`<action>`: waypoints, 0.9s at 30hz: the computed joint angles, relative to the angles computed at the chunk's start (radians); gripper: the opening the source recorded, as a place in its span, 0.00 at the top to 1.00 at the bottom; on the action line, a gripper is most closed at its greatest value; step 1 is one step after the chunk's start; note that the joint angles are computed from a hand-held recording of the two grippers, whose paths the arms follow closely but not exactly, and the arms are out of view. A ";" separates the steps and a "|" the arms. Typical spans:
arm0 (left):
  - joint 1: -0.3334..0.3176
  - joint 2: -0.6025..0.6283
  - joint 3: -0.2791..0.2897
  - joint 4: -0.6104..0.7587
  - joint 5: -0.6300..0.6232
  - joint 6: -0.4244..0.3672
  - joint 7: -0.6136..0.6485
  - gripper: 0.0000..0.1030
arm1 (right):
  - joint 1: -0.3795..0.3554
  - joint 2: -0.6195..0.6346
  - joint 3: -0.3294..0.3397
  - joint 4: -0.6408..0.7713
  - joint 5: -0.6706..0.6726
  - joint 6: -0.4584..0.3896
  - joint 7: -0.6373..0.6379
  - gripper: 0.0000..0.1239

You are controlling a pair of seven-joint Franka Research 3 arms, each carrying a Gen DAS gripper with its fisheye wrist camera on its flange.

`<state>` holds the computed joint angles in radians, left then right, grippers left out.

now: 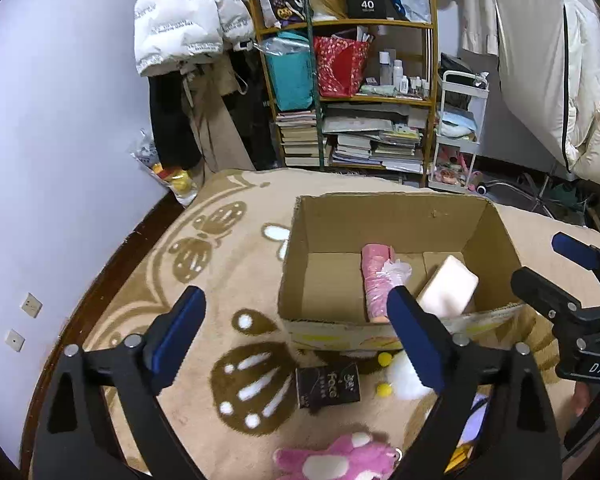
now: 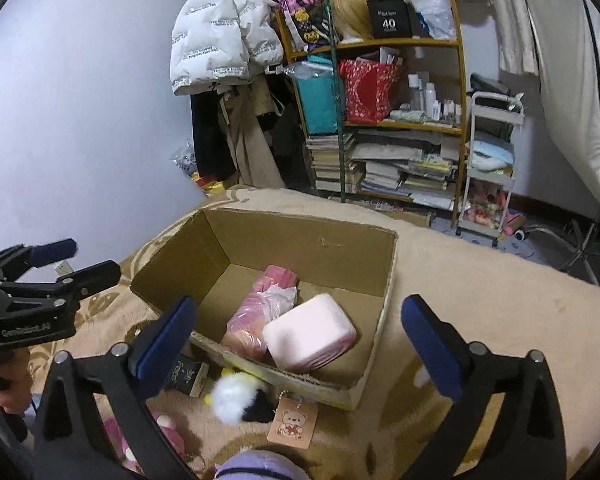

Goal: Organize soft objects
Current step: 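Open left gripper over the box while right gripper releases the cushion inside, then move left gripper to the pink plush bear while right gripper approaches the purple-haired doll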

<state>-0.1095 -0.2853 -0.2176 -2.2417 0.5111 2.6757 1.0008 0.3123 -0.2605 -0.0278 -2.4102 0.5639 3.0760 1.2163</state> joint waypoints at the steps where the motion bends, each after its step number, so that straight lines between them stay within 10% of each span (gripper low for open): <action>1: 0.000 -0.014 0.000 -0.009 -0.001 -0.003 -0.004 0.08 | -0.018 -0.018 0.018 -0.014 -0.018 -0.002 0.019 0.17; 27: -0.078 -0.198 0.037 -0.143 -0.219 -0.223 0.153 0.05 | -0.044 -0.249 0.016 -0.144 -0.093 -0.217 0.233 0.17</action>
